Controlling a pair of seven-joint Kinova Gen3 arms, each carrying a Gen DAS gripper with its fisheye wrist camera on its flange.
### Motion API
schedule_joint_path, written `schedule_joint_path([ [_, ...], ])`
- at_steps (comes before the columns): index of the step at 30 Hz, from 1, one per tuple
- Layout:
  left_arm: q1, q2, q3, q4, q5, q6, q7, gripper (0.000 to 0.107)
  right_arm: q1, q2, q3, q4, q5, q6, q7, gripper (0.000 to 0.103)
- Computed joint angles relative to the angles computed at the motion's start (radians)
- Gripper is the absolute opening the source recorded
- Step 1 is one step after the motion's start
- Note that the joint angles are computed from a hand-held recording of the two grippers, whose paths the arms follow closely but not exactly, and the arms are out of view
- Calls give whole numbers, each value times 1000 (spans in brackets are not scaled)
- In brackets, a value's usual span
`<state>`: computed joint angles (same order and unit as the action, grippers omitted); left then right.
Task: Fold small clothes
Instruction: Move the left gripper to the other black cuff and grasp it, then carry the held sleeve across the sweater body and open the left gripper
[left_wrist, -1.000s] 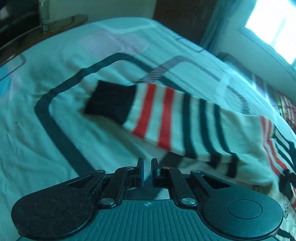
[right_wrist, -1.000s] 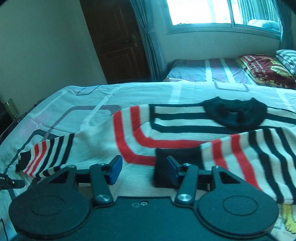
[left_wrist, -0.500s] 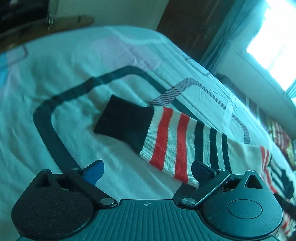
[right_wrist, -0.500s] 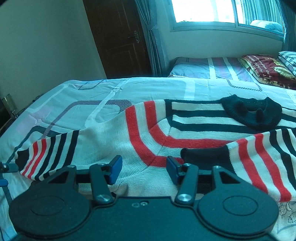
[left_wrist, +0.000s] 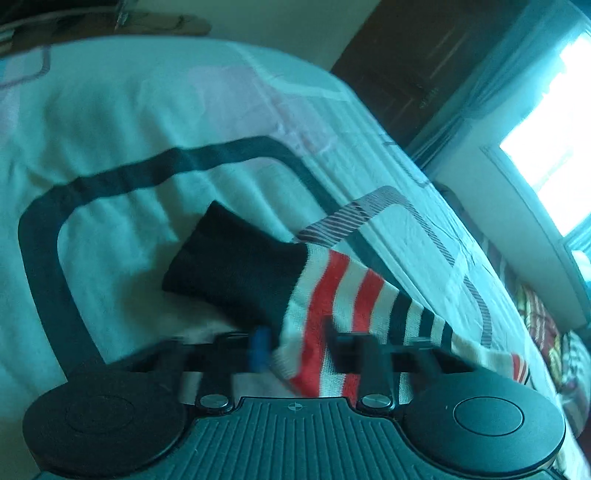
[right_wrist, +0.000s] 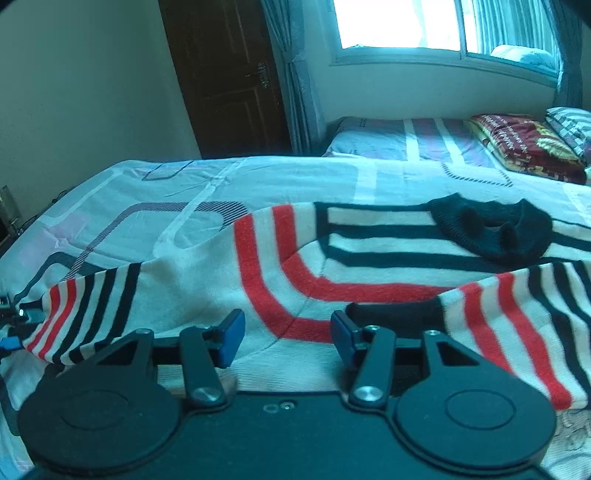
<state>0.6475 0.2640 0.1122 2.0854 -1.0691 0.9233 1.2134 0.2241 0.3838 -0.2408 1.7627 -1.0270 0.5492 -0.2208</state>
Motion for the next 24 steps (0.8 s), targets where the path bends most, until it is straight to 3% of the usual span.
schedule_joint_path([
  [2, 4, -4, -2, 4, -11, 8, 18, 12, 19, -9, -7, 6, -28, -20, 34, 49],
  [6, 50, -1, 16, -30, -81, 110, 14, 6, 34, -17, -18, 11, -19, -92, 48, 47],
  [8, 57, -6, 27, -57, -136, 133, -15, 6, -37, -7, 57, -1, 53, -107, -27, 46],
  [11, 62, 1, 42, -115, -239, 134, -82, 6, -103, 37, 140, -50, 151, -48, -126, 49],
  [15, 70, 45, 12, -227, -350, 2, -209, 6, 33, 43, 56, -80, 87, 56, -130, 46],
  [19, 13, 146, 62, -372, -404, -161, -332, 6, 151, 43, 9, -115, 46, 153, -115, 47],
  [21, -34, 205, 114, -450, -378, -242, -412, 6, 179, 47, 31, -137, 16, 214, -83, 48],
  [24, -117, 304, 245, -548, -359, -311, -534, 6, 205, 59, 73, -170, 1, 282, -80, 50],
])
